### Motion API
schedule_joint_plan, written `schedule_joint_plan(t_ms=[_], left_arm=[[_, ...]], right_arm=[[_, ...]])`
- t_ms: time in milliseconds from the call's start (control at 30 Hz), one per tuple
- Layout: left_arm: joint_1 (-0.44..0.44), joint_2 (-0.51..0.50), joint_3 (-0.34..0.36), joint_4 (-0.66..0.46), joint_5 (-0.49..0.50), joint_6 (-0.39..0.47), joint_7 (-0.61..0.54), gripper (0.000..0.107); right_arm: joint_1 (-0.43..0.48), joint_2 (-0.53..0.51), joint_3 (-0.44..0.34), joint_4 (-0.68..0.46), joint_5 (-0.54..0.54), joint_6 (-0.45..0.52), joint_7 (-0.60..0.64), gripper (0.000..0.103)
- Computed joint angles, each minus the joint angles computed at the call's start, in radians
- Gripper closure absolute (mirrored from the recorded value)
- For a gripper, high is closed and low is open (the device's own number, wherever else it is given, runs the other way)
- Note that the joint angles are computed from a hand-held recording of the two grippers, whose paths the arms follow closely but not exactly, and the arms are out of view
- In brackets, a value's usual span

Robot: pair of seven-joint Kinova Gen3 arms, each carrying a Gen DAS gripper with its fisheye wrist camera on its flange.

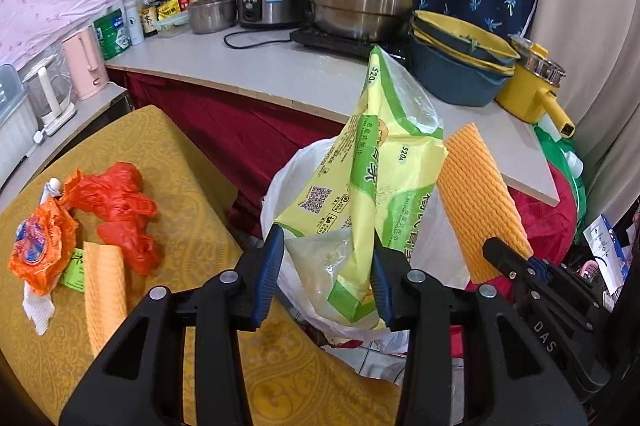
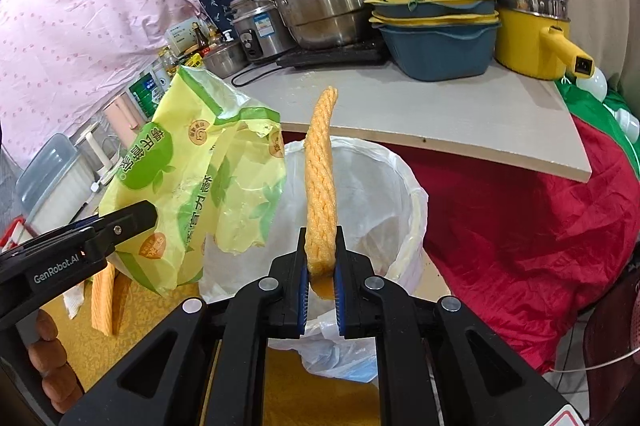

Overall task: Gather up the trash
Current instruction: 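Lift both items over the trash bin and open both tools, then move both open tools back to the table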

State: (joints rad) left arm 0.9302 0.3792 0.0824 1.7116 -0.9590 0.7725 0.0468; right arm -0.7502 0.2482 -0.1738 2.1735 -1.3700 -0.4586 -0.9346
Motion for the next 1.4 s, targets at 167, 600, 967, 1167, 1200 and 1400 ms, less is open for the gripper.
schedule_joint_plan(t_ms=[167, 600, 967, 1167, 1200, 1400], left_arm=[[-0.007, 0.026, -0.012, -0.015, 0.002, -0.015, -0.015, 0.055], [-0.004, 0.001, -0.015, 0.016, -0.032, 0.042, 0.071, 0.033], [-0.018, -0.064, 0.030, 0.086, -0.082, 0.108, 0.154, 0.033], [-0.046, -0.112, 0.067, 0.148, -0.098, 0.130, 0.210, 0.033], [-0.051, -0.120, 0.073, 0.158, -0.098, 0.136, 0.217, 0.033], [-0.088, -0.166, 0.107, 0.232, -0.101, 0.142, 0.275, 0.023]], right_arm=[[-0.005, 0.035, 0.018, -0.016, 0.029, 0.008, -0.023, 0.086], [-0.040, 0.015, -0.006, -0.023, 0.007, -0.072, -0.021, 0.056], [-0.049, -0.002, -0.055, -0.061, -0.070, -0.109, 0.082, 0.056], [-0.060, 0.000, -0.082, -0.092, -0.112, -0.127, 0.145, 0.056], [-0.060, 0.001, -0.086, -0.096, -0.117, -0.130, 0.152, 0.056], [-0.074, 0.012, -0.110, -0.131, -0.148, -0.147, 0.203, 0.056]])
